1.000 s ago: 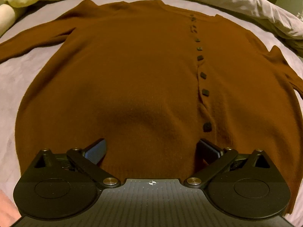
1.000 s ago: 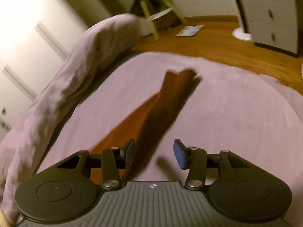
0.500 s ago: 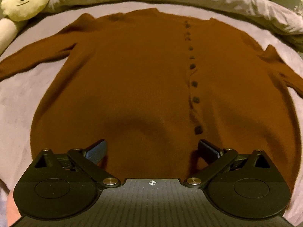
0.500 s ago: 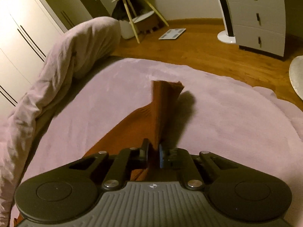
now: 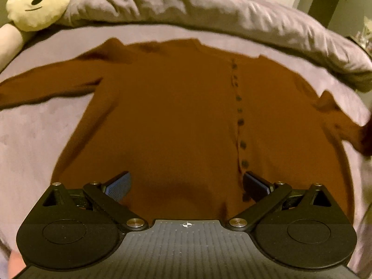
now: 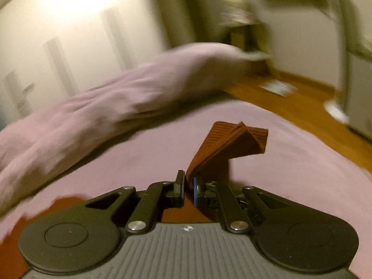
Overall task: Fold small clothes
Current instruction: 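Grasp the cuff of a cardigan sleeve with the right gripper, then fold the sleeve across the cardigan body and open the right gripper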
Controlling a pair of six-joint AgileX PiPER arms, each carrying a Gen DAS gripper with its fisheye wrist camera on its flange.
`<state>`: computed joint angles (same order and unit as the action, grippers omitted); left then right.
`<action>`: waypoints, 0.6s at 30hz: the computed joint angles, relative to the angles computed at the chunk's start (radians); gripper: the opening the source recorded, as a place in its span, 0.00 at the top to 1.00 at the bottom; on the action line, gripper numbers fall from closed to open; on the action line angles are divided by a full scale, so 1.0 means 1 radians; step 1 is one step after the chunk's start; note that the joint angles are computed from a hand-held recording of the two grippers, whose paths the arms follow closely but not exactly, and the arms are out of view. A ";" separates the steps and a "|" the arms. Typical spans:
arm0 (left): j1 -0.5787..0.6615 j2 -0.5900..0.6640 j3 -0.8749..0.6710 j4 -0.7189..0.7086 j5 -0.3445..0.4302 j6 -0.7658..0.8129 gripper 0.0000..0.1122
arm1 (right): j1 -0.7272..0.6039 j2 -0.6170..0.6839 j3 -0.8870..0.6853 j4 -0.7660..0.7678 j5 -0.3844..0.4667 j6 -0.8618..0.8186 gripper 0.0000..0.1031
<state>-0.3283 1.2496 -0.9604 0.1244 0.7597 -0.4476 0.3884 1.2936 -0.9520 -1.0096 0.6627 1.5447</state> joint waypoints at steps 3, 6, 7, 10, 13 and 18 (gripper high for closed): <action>0.039 0.023 -0.042 -0.071 -0.008 0.094 0.08 | 0.153 0.109 -0.079 -0.007 -0.046 -0.016 0.93; 0.058 0.062 -0.103 -0.150 -0.013 0.192 0.08 | 0.233 0.188 -0.114 0.037 -0.056 -0.005 0.75; 0.062 0.078 -0.122 -0.190 -0.020 0.236 0.08 | 0.254 0.195 -0.108 0.020 -0.034 0.037 0.74; 0.062 0.164 -0.200 -0.379 -0.048 0.406 0.08 | 0.313 0.162 -0.027 -0.027 0.077 0.192 0.74; 0.021 0.320 -0.316 -0.542 -0.066 0.520 0.08 | 0.347 0.074 0.093 -0.008 0.133 0.303 0.74; -0.046 0.638 -0.618 -0.687 -0.013 0.514 0.08 | 0.456 -0.038 0.257 0.009 0.195 0.439 0.73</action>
